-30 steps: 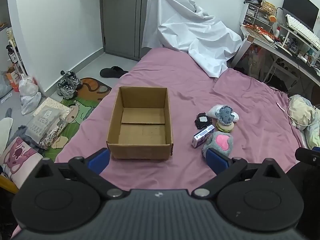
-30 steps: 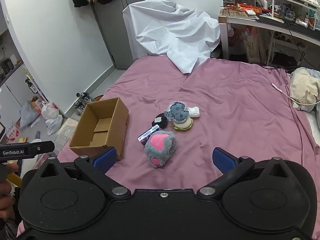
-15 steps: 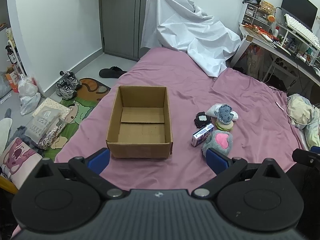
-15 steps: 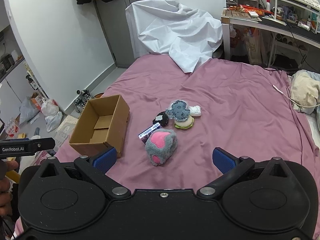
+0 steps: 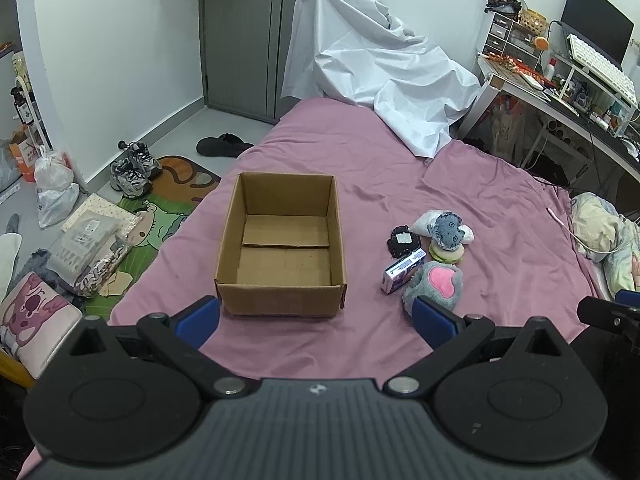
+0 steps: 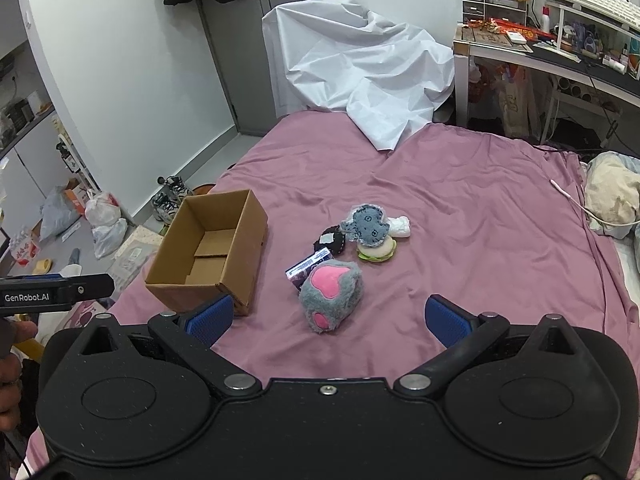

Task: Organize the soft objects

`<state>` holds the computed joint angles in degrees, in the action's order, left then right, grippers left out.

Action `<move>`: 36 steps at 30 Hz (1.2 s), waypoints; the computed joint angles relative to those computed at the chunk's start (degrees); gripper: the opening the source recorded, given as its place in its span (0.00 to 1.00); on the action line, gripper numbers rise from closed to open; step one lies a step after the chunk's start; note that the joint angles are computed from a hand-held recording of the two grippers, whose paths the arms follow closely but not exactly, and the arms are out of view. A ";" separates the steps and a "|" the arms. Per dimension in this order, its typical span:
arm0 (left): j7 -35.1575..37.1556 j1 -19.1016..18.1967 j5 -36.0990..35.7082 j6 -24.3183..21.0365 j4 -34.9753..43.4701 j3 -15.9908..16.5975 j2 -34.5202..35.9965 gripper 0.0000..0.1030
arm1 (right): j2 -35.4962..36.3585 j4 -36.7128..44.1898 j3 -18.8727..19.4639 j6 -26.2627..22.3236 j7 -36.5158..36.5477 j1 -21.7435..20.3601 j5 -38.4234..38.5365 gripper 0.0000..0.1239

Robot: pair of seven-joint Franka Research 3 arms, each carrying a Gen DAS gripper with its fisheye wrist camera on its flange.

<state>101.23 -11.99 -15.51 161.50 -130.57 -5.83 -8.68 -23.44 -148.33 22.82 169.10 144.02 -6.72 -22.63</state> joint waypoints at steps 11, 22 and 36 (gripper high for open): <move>-0.08 -0.03 0.02 -0.28 -0.10 -0.01 -0.20 0.99 | 0.38 -0.52 -0.63 0.63 -0.27 0.45 0.96 0.83; -0.35 0.04 0.88 -0.64 0.34 -0.27 0.00 0.99 | 0.22 -0.59 -0.35 0.92 -0.21 -0.13 1.27 0.83; -1.33 -0.08 1.48 0.01 0.66 -0.75 0.73 0.99 | 0.72 -0.84 -1.59 2.09 -3.14 0.43 2.99 0.83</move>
